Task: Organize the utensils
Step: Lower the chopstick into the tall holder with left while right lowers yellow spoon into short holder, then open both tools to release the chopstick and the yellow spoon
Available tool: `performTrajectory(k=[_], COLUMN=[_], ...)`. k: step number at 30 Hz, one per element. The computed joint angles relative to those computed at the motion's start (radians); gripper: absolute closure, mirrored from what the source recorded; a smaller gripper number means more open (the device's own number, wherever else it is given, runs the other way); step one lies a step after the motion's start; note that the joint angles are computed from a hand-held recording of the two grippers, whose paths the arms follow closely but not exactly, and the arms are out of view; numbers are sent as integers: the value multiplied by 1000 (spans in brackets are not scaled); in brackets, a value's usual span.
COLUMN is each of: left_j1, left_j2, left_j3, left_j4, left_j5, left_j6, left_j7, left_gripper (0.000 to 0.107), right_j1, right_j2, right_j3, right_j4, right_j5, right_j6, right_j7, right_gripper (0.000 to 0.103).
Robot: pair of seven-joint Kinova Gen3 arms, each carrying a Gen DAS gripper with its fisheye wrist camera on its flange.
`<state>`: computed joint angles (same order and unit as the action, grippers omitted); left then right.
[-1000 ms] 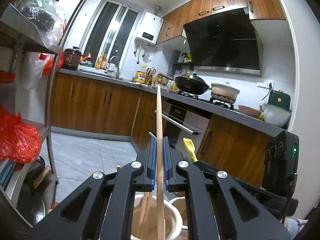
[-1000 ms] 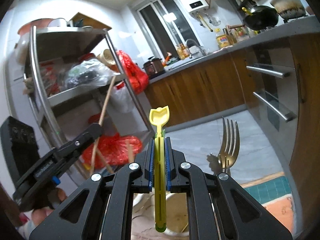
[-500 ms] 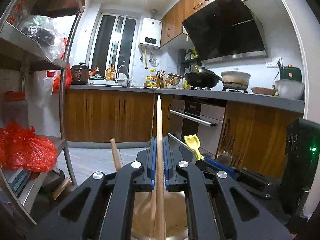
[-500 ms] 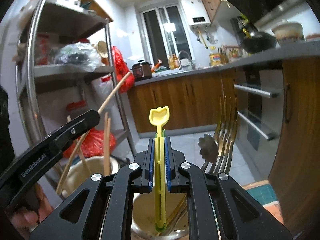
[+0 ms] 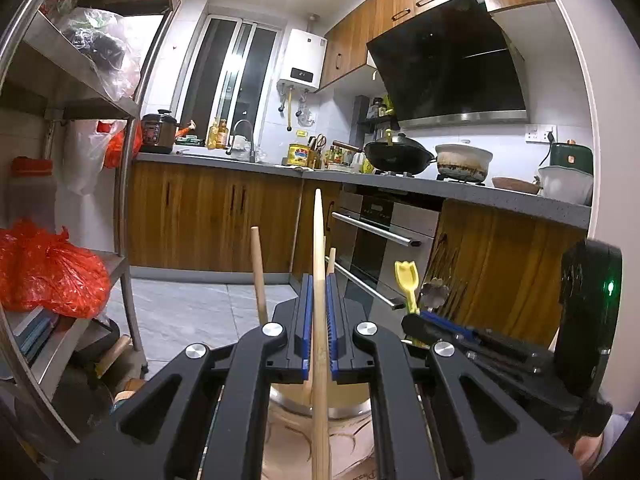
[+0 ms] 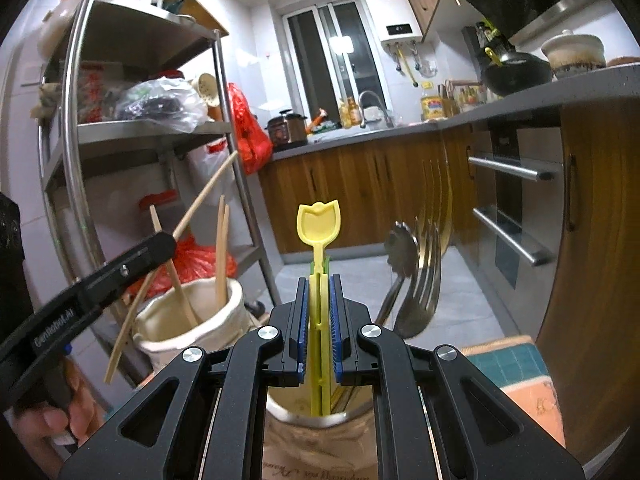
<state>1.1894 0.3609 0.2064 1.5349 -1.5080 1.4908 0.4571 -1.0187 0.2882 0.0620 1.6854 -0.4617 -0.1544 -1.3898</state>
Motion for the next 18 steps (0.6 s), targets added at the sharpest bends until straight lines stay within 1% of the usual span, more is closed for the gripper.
performTrajectory(k=[2, 5, 10, 14, 18], left_j1=[-8, -21, -35, -30, -16], left_j2=[0, 5, 38, 60, 56], left_j3=[-4, -18, -45, -65, -67], left_j4=[-10, -29, -66, -66, -47], left_j5=[-6, -26, -49, -52, -61], left_j6=[-10, -17, -10, -1, 11], left_j7=[-8, -21, -36, -20, -8], left_gripper=[101, 101, 101, 101, 101], right_j1=[6, 39, 69, 105, 140], right_j2=[2, 3, 2, 7, 8], right_j3=[-8, -44, -80, -117, -155], right_j4=[2, 4, 10, 5, 8], right_j5=[-2, 15, 48, 91, 139], right_j6=[-2, -5, -12, -8, -12], right_j7=[-8, -32, -59, -89, -123], right_gripper=[92, 92, 92, 92, 92])
